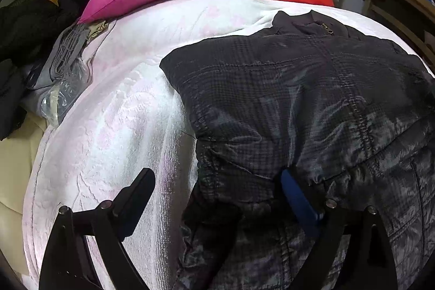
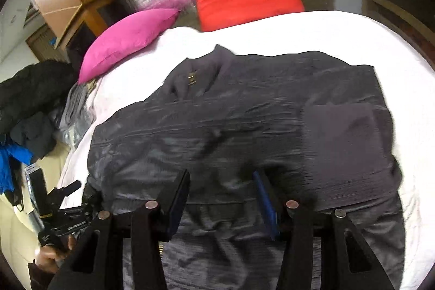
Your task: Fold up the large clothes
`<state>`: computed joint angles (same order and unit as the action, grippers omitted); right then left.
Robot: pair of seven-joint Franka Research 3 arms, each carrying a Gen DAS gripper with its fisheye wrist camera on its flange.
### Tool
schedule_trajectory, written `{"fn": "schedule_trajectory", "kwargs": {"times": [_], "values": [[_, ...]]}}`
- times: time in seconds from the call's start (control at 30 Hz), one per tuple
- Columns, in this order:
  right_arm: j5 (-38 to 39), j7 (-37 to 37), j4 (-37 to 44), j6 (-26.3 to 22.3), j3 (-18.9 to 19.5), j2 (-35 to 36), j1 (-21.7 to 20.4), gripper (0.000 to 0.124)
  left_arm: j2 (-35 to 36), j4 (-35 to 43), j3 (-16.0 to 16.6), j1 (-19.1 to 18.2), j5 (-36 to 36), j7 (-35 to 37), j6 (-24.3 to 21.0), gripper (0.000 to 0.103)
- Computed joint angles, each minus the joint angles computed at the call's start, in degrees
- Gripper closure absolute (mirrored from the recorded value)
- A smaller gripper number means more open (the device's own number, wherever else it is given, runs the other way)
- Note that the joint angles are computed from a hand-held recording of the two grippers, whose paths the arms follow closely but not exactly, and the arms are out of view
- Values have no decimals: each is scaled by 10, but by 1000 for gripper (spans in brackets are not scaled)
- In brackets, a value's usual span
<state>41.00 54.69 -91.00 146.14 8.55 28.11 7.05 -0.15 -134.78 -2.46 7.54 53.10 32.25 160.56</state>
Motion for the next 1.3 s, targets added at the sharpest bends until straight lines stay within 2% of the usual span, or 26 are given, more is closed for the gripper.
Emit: {"fn": "schedule_trajectory", "kwargs": {"times": [0.13, 0.23, 0.33, 0.4, 0.5, 0.6, 0.67, 0.77, 0.9, 1.0, 1.07, 1.13, 1.3], "values": [[2, 10, 31, -37, 1, 32, -11, 72, -16, -7, 0, 3, 11, -24, 15, 9], [9, -17, 18, -25, 8, 21, -15, 71, -21, -7, -5, 8, 59, -61, 15, 9], [80, -65, 11, -20, 31, 10, -43, 71, -5, 1, -7, 2, 20, -20, -6, 9], [114, -73, 15, -2, 29, 11, -49, 71, -3, 2, -6, 0, 23, -24, -8, 9], [115, -33, 44, 4, 10, 37, -47, 71, -12, -1, -5, -1, 51, -53, -9, 9], [85, 19, 92, -39, 2, 80, -53, 73, -21, -4, -5, 4, 83, -96, -1, 9], [83, 17, 95, -46, 10, 79, -60, 73, -19, -4, -4, 7, 79, -98, -1, 9], [126, -7, 88, -46, 31, 69, -83, 73, -4, 3, -3, 5, 40, -61, -11, 9], [169, -11, 93, -55, 33, 69, -100, 73, -15, -1, -3, 4, 88, -102, -13, 9], [140, 36, 123, -80, 14, 93, -89, 73, -25, -5, -4, 9, 124, -144, -6, 9], [109, 55, 131, -86, 5, 102, -81, 73, -14, 2, -5, 7, 90, -107, -16, 9], [100, 51, 125, -76, 8, 98, -79, 73, 0, 10, -7, 2, 71, -82, -34, 9], [120, 13, 93, -70, 23, 68, -92, 73, -17, 5, -9, -7, 102, -104, -54, 9]]}}
